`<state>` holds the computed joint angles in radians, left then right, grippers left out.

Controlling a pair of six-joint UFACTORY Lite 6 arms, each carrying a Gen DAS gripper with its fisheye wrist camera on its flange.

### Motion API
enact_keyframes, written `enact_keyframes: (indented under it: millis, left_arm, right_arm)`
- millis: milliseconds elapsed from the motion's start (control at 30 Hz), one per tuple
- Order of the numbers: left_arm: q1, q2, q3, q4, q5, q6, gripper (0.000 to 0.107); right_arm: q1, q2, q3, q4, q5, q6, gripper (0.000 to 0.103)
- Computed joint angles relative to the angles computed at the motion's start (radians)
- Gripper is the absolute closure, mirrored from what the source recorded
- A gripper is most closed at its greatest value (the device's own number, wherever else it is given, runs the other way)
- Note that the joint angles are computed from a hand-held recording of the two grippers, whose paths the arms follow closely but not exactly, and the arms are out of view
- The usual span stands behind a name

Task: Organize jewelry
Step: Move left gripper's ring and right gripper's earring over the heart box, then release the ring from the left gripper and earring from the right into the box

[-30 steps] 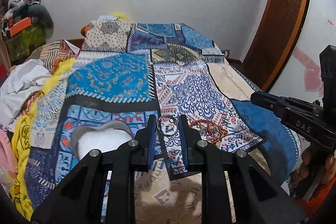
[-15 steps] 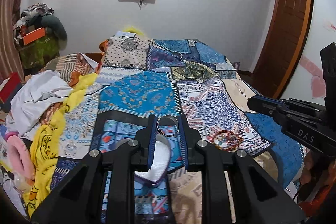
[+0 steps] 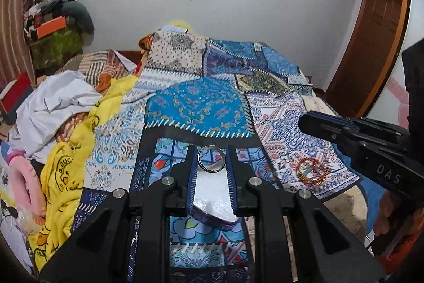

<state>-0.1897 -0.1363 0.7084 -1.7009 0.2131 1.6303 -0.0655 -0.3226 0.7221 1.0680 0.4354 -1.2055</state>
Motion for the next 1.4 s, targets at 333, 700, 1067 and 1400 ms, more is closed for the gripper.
enact_keyframes:
  millis: [333, 700, 1067, 1400]
  left_arm:
    - [0.027, 0.19, 0.038, -0.148, 0.046, 0.174, 0.087]
    - [0.029, 0.27, 0.048, -0.157, 0.067, 0.238, 0.087]
    - [0.026, 0.26, 0.046, -0.108, 0.066, 0.179, 0.087]
    - [0.026, 0.17, 0.012, -0.021, 0.044, 0.084, 0.087]
  right_arm:
    - [0.075, 0.205, 0.067, 0.084, -0.023, -0.079, 0.094]
    - [0.122, 0.325, 0.089, 0.114, 0.003, -0.083, 0.094]
    - [0.125, 0.369, 0.125, 0.06, 0.026, -0.017, 0.094]
    - [0.093, 0.313, 0.115, 0.013, 0.049, 0.031, 0.085]
